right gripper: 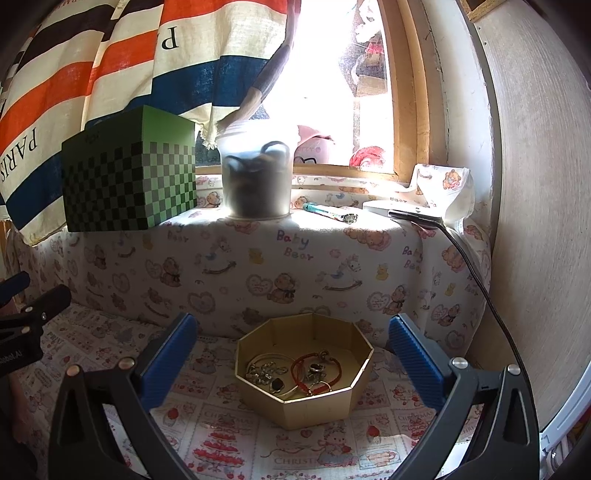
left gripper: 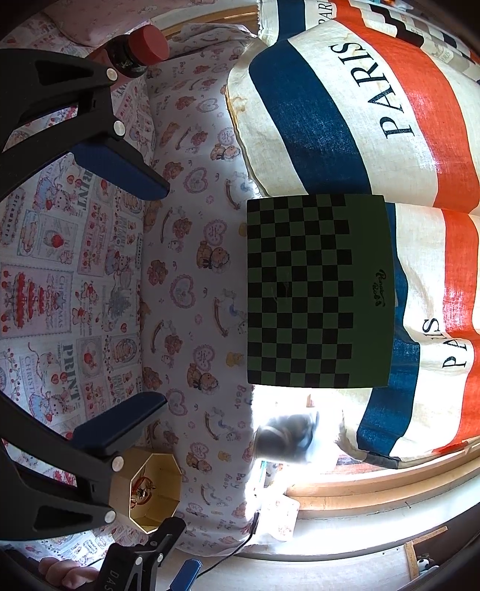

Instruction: Organize jewelry

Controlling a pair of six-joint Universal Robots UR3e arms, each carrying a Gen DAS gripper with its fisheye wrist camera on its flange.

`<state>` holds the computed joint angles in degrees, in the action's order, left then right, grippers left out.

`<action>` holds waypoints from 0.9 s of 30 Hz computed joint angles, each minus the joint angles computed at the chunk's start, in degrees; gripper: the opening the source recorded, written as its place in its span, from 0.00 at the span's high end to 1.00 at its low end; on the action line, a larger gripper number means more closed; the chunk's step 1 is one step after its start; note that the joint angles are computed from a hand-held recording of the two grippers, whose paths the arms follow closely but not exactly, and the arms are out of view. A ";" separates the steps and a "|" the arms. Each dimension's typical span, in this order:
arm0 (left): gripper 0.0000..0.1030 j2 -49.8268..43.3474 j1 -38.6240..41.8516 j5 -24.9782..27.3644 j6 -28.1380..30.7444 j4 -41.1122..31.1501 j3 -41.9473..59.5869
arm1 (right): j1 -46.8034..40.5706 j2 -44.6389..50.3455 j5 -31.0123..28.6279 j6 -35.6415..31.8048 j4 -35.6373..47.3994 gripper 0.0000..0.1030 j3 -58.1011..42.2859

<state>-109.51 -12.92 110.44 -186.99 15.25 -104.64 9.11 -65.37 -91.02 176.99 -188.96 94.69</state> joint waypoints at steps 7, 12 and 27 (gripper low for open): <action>0.00 0.02 -0.02 0.08 -0.02 -0.08 0.02 | -0.20 -0.13 0.43 0.03 0.27 0.00 0.10; 0.00 -0.02 -0.08 0.17 0.00 -0.09 0.02 | -0.13 -0.05 0.51 -0.26 0.57 0.00 -0.06; 0.00 -0.09 0.02 0.14 0.01 -0.09 0.05 | -0.26 -0.09 0.89 -0.61 1.29 0.00 -0.35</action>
